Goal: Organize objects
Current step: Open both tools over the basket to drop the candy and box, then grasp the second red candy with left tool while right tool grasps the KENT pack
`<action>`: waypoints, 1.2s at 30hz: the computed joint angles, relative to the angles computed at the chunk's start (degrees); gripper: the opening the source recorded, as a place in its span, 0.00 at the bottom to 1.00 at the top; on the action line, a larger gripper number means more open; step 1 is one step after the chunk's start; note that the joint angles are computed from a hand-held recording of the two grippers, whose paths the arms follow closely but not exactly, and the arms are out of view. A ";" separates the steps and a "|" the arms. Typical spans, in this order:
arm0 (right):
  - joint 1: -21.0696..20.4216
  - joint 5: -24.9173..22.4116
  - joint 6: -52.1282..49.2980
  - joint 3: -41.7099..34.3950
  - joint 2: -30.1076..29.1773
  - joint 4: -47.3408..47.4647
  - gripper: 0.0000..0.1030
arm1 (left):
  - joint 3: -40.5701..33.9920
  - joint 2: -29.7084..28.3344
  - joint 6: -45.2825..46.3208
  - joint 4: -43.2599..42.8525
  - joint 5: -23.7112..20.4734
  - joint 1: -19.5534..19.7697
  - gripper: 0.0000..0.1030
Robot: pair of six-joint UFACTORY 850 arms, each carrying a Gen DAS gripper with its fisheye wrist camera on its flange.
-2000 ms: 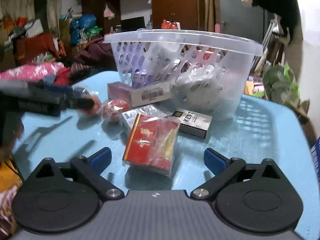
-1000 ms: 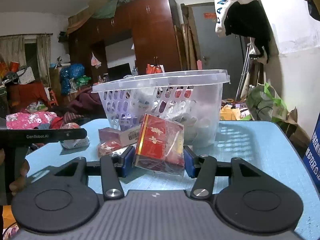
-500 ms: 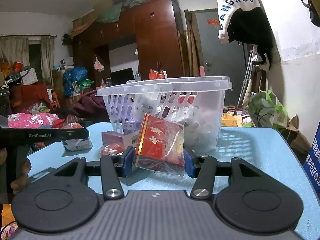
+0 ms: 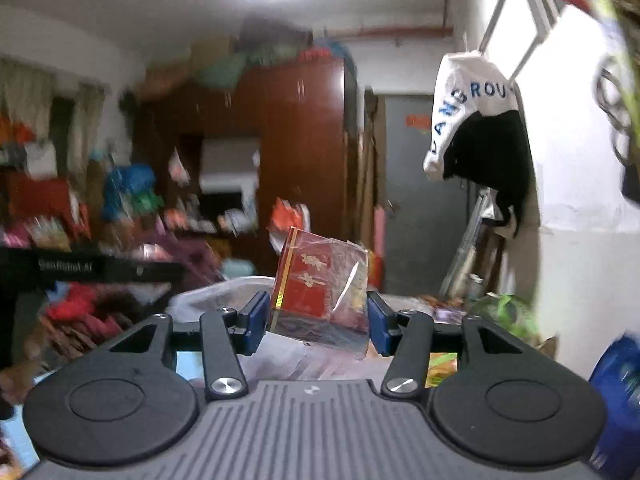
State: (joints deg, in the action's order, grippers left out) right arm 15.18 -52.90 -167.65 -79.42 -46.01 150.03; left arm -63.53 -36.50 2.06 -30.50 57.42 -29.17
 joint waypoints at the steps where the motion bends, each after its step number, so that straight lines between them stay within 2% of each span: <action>1: 0.53 4.79 1.42 -3.80 -0.91 0.00 0.53 | -3.71 -0.57 2.47 -2.49 -4.92 0.72 0.49; 4: 1.67 18.66 9.14 -15.79 -5.61 -6.01 0.53 | -11.89 -3.70 1.69 -1.57 -15.76 3.44 0.52; 5: 2.09 21.65 10.33 -18.70 -7.16 -7.40 0.54 | -13.88 -4.92 2.15 -1.82 -17.63 3.90 0.57; 6: 2.50 23.73 9.52 -20.19 -7.96 -6.87 0.59 | -16.05 -6.15 4.23 -4.47 -19.71 4.11 0.75; 7: 3.01 25.06 6.33 -20.15 -7.97 -4.01 0.64 | -17.65 -7.12 6.36 -7.97 -21.48 4.26 0.80; 8: 3.18 23.99 2.55 -18.10 -7.00 -0.49 0.76 | -17.38 -7.15 6.27 -9.07 -21.70 4.28 0.80; 9: 2.85 20.52 0.71 -14.87 -5.53 1.03 0.92 | -16.11 -6.70 4.62 -7.77 -20.92 4.09 0.80; 10: 2.11 15.56 0.53 -10.88 -3.79 0.46 1.00 | -13.55 -5.72 1.60 -4.07 -19.11 3.88 0.80; 11: 1.15 10.30 1.10 -7.02 -2.29 -0.84 1.00 | -11.17 -4.70 0.59 -2.77 -17.12 3.38 0.80; 12: 0.35 7.43 1.76 -4.12 -1.13 -1.75 1.00 | -8.45 -3.56 1.39 -3.87 -14.56 2.34 0.81; 15: -1.94 3.17 4.65 1.44 -0.32 -6.15 1.00 | -2.18 -1.87 3.09 -6.19 -8.27 -0.58 0.92; 16: -2.30 4.63 7.10 1.13 -1.15 -8.16 1.00 | -1.05 -2.06 3.66 -6.48 -7.99 -1.21 0.92; 18: -2.18 12.87 15.22 -3.05 -4.01 -14.73 0.99 | -1.87 -3.13 5.92 -8.76 -13.18 -1.24 0.92; 19: -1.95 16.37 18.53 -5.43 -5.54 -17.75 0.95 | -2.30 -3.93 5.41 -9.23 -15.19 -1.01 0.92; 20: -1.59 19.39 21.79 -8.15 -7.32 -20.63 0.84 | -2.28 -4.45 3.97 -8.25 -15.87 -0.72 0.92; 21: -1.25 21.44 25.05 -10.22 -8.60 -23.28 0.76 | -2.02 -4.90 2.25 -7.12 -15.78 -0.45 0.91; 22: -1.08 22.61 28.84 -12.09 -9.76 -26.55 0.74 | -1.75 -5.31 0.54 -6.57 -15.26 -0.23 0.91; 26: 0.49 27.90 35.11 -17.65 -13.25 -32.46 0.73 | -1.10 -6.21 -4.60 -3.61 -15.99 0.63 0.91; 30: 0.97 28.03 33.91 -17.89 -13.66 -33.18 0.73 | -1.30 -7.19 -4.52 -3.70 -15.35 0.35 0.91; 31: 1.19 28.36 32.44 -17.94 -13.75 -31.97 0.72 | -1.48 -7.30 -4.37 -3.99 -15.30 0.32 0.91; 32: 1.39 29.01 28.57 -16.82 -13.09 -28.95 0.61 | -1.14 -7.20 -4.34 -4.27 -15.02 0.08 0.91; 36: 0.86 27.04 22.25 -12.51 -10.85 -24.04 0.61 | -2.24 -7.82 -1.72 -6.02 -16.29 -0.13 0.91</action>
State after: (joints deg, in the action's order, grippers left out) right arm 16.04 -25.86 -145.40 -91.93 -56.87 125.98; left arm -65.78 -44.32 0.35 -36.52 41.13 -29.30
